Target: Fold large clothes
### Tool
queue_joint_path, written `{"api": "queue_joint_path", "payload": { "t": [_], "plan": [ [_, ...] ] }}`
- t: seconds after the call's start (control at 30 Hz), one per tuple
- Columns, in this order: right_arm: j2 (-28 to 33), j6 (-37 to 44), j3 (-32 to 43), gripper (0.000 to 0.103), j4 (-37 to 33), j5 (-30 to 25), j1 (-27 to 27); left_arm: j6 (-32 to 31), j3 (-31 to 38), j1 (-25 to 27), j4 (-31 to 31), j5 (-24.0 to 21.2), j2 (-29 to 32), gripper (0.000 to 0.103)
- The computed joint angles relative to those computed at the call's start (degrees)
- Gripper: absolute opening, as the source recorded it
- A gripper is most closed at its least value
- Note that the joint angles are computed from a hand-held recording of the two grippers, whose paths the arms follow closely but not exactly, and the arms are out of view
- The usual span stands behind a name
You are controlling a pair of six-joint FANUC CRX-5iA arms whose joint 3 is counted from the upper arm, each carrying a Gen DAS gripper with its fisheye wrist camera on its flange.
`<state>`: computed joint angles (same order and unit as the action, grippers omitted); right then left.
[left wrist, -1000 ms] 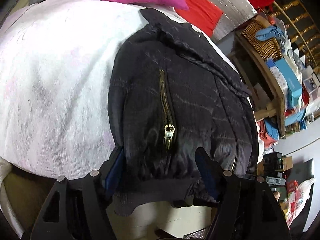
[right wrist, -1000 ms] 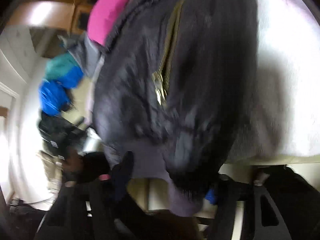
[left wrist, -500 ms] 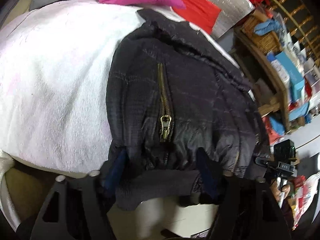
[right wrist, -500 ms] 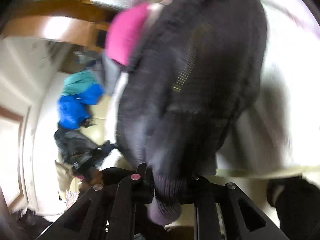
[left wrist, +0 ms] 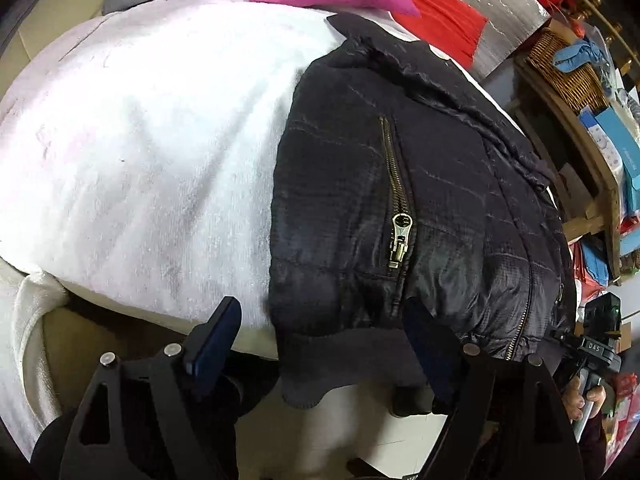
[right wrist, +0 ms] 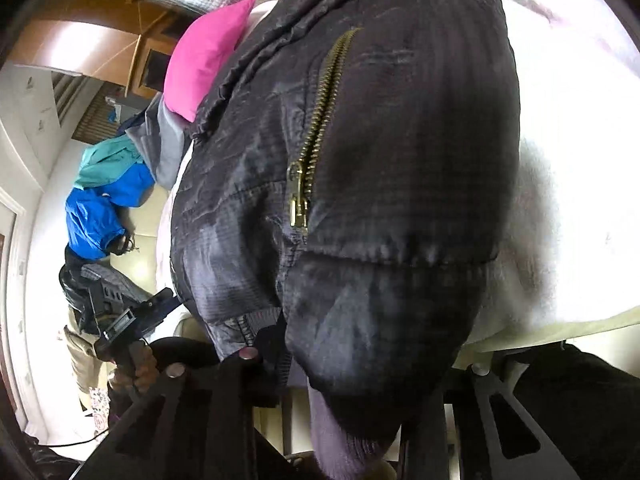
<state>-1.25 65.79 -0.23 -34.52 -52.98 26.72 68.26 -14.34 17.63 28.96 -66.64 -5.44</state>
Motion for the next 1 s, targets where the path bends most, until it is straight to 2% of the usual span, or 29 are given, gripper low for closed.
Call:
{"api": "queue_joint_path", "payload": {
  "t": [0.1,0.2,0.27,0.3,0.33,0.37,0.43,0.53,0.6,0.63,0.67,0.73,0.77,0.8,0.87,0.93,1.0],
  "plan": [
    [0.77,-0.23,0.78,0.031,0.09,0.11,0.68,-1.83,0.73,-0.77,-0.20,-2.14,1.47,0.083],
    [0.80,1.18,0.77,0.031,-2.14,-0.55,-0.70,-1.19,2.62,-3.36,-4.25,-2.81,2.76,0.074],
    [0.62,0.53,0.79,0.031,-1.41,-0.21,-0.24,-0.65,2.78,-3.22,-4.87,-3.18,2.97,0.065],
    [0.17,0.15,0.45,0.027,-0.57,0.12,0.04,-0.48,2.53,-2.80,-4.10,-3.08,2.96,0.060],
    [-0.66,0.54,-0.33,0.024,-0.20,0.40,-0.19,-0.60,1.63,-1.78,-2.44,-2.65,2.48,0.047],
    [-1.30,0.16,-0.62,0.022,0.69,1.31,0.41,-1.18,0.49,-0.75,-0.51,-2.13,1.93,0.039],
    [-3.03,0.78,-1.53,0.022,0.79,3.72,0.92,-3.95,-2.23,1.15,4.46,-0.97,0.44,0.035],
    [-5.13,5.02,-2.70,0.022,-2.69,7.75,0.44,-5.83,-3.14,1.62,5.31,-0.85,-0.40,0.037],
    [-4.12,3.62,-1.98,0.022,-1.80,6.60,0.58,-4.17,-1.60,0.94,3.28,-2.14,1.05,0.055],
    [-3.18,2.26,-1.40,0.022,-1.13,5.30,0.72,-3.56,-0.74,0.43,2.93,-3.60,2.31,0.069],
    [-2.77,1.09,-1.19,0.022,0.01,4.77,1.20,-3.33,0.02,-0.19,2.57,-5.00,3.41,0.071],
    [-3.10,0.90,-1.32,0.022,0.66,5.27,1.70,-2.60,1.24,-1.79,-0.61,-4.61,3.62,0.070],
    [-3.66,1.62,-1.47,0.022,-0.03,5.95,1.55,-2.76,1.10,-1.87,-0.52,-4.40,3.19,0.066],
    [-4.35,2.52,-1.81,0.022,-0.97,6.75,1.22,-3.50,0.27,-1.44,0.69,-3.58,2.56,0.057],
    [-5.20,3.00,-2.15,0.022,-1.58,8.21,1.13,-4.33,-0.76,-0.44,3.13,-2.96,2.27,0.026],
    [-5.36,1.01,-2.05,0.022,0.46,8.78,1.83,-4.84,-1.18,0.41,5.01,-2.96,2.13,0.015],
    [-5.69,-0.04,-1.84,0.022,2.32,9.32,2.35,-6.68,-1.63,0.56,7.53,-2.49,1.48,0.012]
  ]
}}
